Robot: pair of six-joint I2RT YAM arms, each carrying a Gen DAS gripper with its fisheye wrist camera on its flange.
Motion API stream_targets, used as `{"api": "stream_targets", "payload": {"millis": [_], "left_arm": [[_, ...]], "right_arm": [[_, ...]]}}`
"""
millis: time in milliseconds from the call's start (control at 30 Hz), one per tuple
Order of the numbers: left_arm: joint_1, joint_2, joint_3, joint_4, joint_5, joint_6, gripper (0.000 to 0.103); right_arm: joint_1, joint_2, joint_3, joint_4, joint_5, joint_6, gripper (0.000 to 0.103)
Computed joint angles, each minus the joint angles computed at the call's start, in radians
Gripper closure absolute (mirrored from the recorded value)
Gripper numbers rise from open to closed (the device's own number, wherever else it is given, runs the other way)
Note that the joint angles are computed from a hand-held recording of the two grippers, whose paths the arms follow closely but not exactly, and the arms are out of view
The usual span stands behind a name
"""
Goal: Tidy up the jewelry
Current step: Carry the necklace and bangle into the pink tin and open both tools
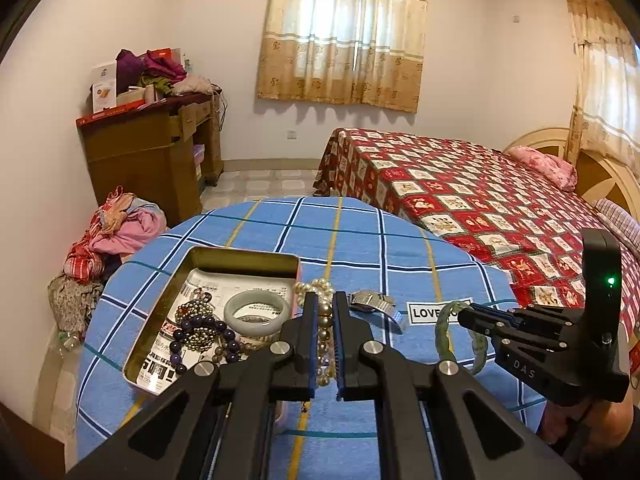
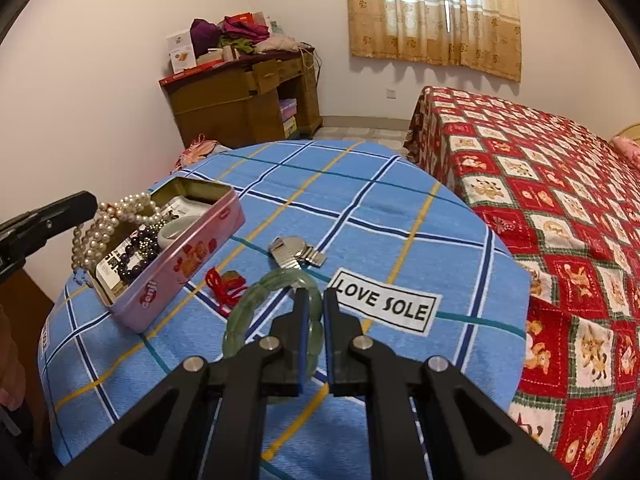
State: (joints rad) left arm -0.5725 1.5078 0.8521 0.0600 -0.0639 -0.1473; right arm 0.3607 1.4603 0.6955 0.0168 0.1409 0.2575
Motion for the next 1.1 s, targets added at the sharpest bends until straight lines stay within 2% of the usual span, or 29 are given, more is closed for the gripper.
{"api": "stream_targets", "payload": {"millis": [233, 533, 767, 1100], "left_arm": [[0.026, -0.007, -0.017, 0.008, 0.019, -0.002, 0.097], [0.098, -0.006, -0.031, 0.020, 0.062, -0.012, 0.097], [0.185, 0.023, -0.015, 0.030, 0.104, -0.015, 0.097], [0.270, 0.101, 0.035, 0.037, 0.110, 0.014, 0.097]], "right_arm": [[0.023, 0.021, 0.022, -0.001, 0.013, -0.001, 0.094], [0.078, 0.101, 0.121, -0.025, 0.044, -0.025, 0.094], [0.123, 0.185, 0.235, -0.053, 0.064, -0.054, 0.094], [0.180, 0.312, 0.428, -0.096, 0.073, -0.095, 0.094]]}}
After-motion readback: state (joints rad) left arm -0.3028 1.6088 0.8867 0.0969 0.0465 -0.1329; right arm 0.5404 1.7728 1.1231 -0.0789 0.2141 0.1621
